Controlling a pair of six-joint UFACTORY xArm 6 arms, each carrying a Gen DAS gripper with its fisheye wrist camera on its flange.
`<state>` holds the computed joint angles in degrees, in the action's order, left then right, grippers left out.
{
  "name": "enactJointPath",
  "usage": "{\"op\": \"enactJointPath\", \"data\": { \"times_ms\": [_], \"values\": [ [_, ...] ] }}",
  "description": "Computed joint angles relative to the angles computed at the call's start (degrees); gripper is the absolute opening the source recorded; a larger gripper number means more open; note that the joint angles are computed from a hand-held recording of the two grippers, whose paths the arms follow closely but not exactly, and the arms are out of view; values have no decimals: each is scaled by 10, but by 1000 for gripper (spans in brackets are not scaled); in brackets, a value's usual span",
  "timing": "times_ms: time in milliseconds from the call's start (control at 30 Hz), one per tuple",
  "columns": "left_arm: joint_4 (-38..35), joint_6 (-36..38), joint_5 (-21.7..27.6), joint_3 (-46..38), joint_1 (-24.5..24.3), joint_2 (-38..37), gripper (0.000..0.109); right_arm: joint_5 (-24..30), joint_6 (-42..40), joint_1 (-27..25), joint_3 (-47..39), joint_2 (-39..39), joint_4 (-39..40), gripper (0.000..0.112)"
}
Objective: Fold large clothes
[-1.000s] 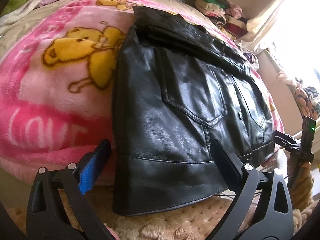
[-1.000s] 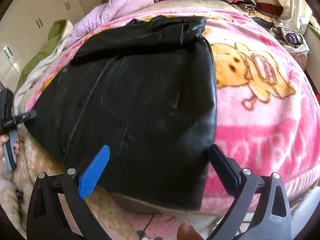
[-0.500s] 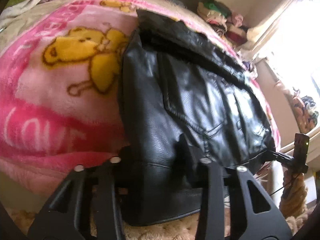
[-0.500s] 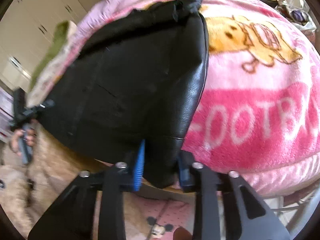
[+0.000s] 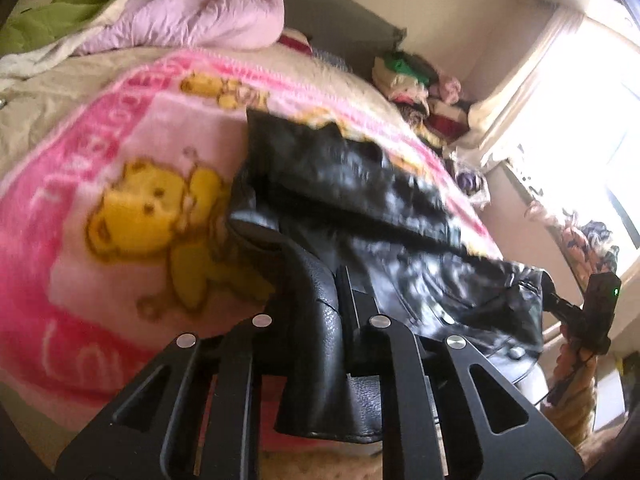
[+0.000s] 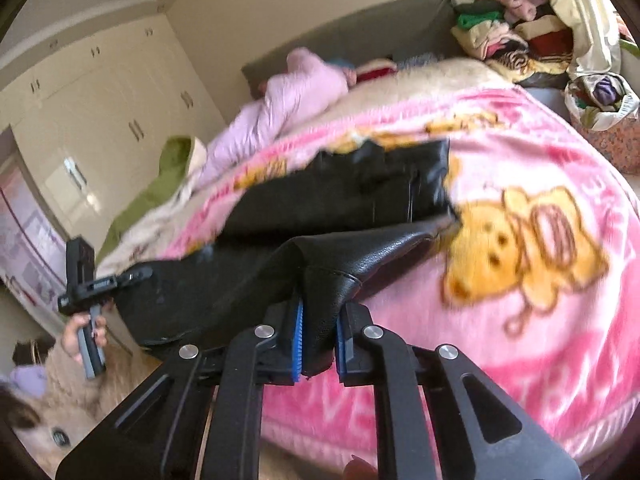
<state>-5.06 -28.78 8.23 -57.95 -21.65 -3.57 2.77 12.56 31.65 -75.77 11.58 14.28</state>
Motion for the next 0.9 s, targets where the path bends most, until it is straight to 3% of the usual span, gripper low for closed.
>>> {"op": "enactJointPath", "data": {
  "times_ms": [33,133,267,633,900],
  "values": [
    [27,-20,5,-11,5,4,9,-4,10,-3,-11,7,-7,11],
    [15,-11,14,-52,13,25,9,-15,-37,-4,-44,26,58,11],
    [77,-53,37,-112,25,56,9,-9,22,-19,-109,67,-8,11],
    [172,-126,107,-304,47,183,10,62,45,-54,-322,197,-11,11],
    [179,-121,174,-429,51,268,13,158,89,-74,-504,306,-55,11]
  ]
}}
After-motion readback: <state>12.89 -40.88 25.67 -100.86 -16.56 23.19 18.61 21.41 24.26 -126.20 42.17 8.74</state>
